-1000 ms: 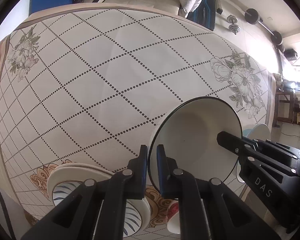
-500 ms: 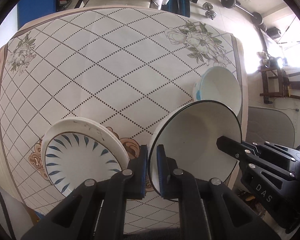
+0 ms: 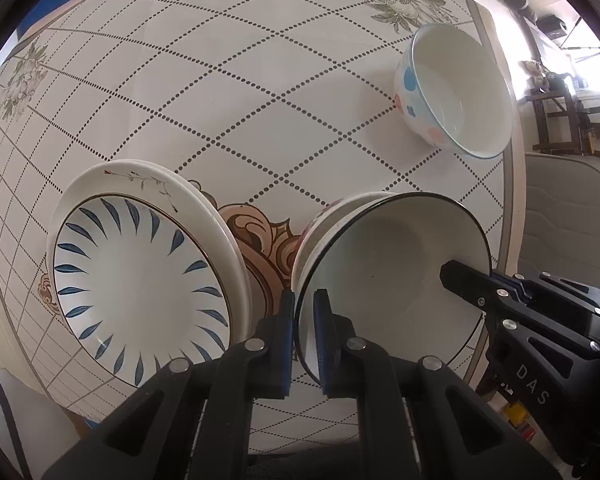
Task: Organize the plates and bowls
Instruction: 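Lower the red-flower bowl into the black-rimmed bowl and open both grippers, then move both grippers to the blue-dotted bowl and clamp its rim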
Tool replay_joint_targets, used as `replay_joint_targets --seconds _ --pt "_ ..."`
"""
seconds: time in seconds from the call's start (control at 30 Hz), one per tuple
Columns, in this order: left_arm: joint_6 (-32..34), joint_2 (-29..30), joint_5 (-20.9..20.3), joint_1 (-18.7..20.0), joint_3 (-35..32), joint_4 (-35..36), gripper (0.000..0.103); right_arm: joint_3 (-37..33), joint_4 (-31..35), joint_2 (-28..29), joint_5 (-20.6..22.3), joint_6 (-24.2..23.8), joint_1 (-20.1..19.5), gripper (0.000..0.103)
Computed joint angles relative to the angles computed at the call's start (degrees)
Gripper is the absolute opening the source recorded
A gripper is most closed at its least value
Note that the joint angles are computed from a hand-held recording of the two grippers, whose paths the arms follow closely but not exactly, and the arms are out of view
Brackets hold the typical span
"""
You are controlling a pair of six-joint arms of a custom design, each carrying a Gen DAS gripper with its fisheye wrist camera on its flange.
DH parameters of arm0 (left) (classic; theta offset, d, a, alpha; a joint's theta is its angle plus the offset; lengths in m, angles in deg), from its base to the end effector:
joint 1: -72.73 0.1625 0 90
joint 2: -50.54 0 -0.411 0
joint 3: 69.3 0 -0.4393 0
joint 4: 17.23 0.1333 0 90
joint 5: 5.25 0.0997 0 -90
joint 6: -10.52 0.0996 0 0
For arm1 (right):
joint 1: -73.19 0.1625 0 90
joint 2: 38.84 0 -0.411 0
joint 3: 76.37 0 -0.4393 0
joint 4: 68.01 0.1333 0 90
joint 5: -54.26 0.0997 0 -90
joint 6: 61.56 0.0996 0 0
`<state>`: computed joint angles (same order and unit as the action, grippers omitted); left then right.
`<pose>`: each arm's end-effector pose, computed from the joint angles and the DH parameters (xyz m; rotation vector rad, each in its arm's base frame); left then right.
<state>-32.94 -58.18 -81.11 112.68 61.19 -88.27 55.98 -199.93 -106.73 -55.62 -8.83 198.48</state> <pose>-0.1200 -0.3062 0.2506 0.2516 2.4222 0.3989 0.3124 -0.2693 0.0222 -0.3071 -2.6062 -0.0566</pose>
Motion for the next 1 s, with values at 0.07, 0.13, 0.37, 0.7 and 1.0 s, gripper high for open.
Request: replay_joint_targets --seconds 0.07,0.13,0.37,0.7,1.0 --pt "-0.2 0.5 -0.4 0.2 0.4 -0.3 0.007 -0.1 0.4 0.6 -0.5 0.1 0.0 0.007" --pt "-0.4 1.0 -0.4 0.1 0.8 -0.3 0.007 -0.4 1.2 1.3 -0.9 0.3 0.2 0.007" --pt "-0.8 2.2 -0.5 0.5 1.3 -1.0 0.008 -0.4 1.9 1.8 -1.0 0.6 -0.4 0.009" --pt "-1.2 2.3 -0.9 1.3 0.5 -1.1 0.008 1.7 -0.7 -0.8 2.1 0.3 -2.5 0.010" --pt "-0.7 2.2 1.1 -2.8 -3.8 -3.9 0.015 3.4 0.3 -7.3 0.0 2.6 -1.0 0.010"
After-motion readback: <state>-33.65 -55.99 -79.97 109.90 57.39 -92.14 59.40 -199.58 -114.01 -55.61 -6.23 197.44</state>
